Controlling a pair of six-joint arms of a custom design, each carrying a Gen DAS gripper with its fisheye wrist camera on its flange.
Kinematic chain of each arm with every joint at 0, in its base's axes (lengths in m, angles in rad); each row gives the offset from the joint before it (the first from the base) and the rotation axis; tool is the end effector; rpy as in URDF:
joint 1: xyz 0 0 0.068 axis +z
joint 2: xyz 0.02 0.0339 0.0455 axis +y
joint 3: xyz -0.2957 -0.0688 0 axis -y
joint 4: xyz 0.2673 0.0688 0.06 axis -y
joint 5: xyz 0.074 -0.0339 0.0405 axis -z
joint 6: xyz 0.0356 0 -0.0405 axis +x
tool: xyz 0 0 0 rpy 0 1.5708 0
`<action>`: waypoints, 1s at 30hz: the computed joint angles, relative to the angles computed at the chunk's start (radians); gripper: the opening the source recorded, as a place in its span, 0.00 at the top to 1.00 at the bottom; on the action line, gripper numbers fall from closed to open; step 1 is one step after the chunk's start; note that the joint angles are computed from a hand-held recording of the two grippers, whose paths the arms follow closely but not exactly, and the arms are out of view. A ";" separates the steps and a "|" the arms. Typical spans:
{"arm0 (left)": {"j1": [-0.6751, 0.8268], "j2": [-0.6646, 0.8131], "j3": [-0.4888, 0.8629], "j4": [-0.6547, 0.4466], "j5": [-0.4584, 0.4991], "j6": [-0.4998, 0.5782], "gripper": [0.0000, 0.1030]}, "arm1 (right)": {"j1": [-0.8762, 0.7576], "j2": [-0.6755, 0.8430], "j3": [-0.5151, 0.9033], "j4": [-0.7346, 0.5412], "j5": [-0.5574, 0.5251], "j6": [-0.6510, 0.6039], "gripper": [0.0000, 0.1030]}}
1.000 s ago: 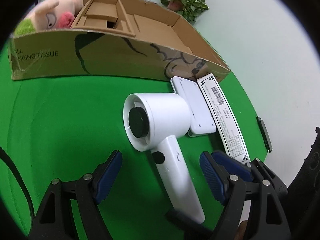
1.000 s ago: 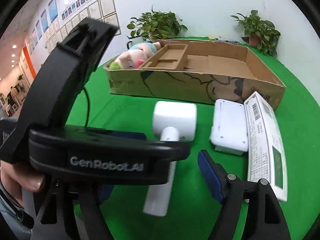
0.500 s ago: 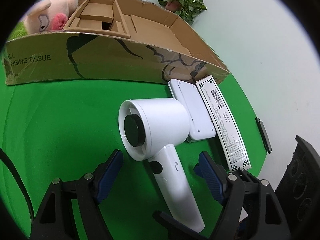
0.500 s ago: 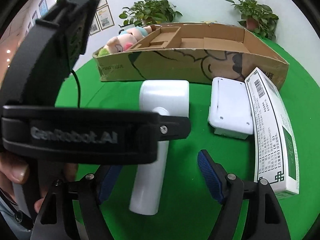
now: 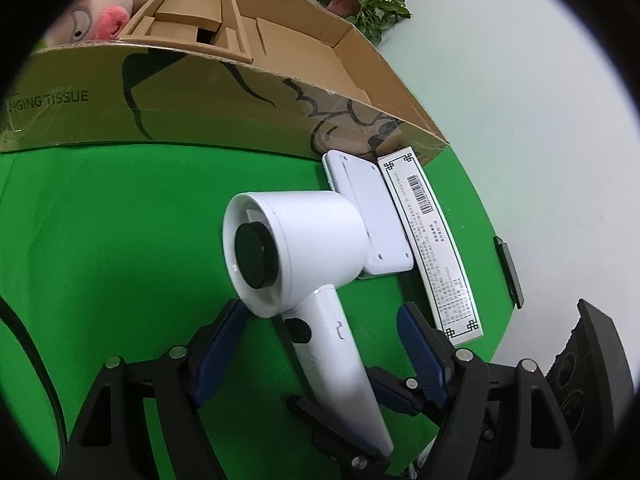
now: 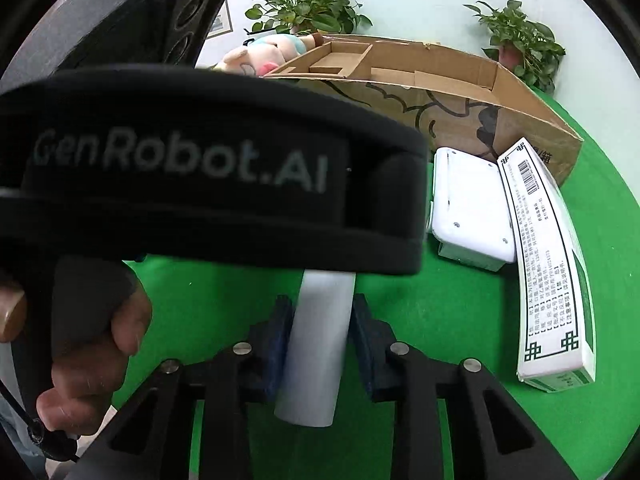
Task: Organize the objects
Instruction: 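Grasp the white hair dryer handle with the right gripper and lift it, then carry the hair dryer with the right gripper over the open box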
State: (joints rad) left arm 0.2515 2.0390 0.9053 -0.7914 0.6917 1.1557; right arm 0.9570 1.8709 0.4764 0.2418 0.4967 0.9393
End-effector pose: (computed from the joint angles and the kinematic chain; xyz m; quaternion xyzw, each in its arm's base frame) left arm 0.2824 0.0491 0.0655 0.3508 0.8591 -0.3617 0.0895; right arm 0.1614 0.1996 0.0471 0.0426 0.9486 0.0232 0.3126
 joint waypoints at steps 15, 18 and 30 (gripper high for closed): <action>-0.012 -0.004 0.012 0.011 -0.063 -0.053 0.53 | 0.008 -0.020 0.085 -0.176 0.003 0.049 0.72; -0.011 -0.009 0.010 0.008 -0.073 -0.046 0.53 | 0.009 -0.033 0.083 -0.184 0.000 0.059 0.72; 0.022 -0.048 -0.006 -0.023 -0.047 -0.012 0.57 | 0.023 -0.107 0.095 -0.270 0.038 0.082 0.72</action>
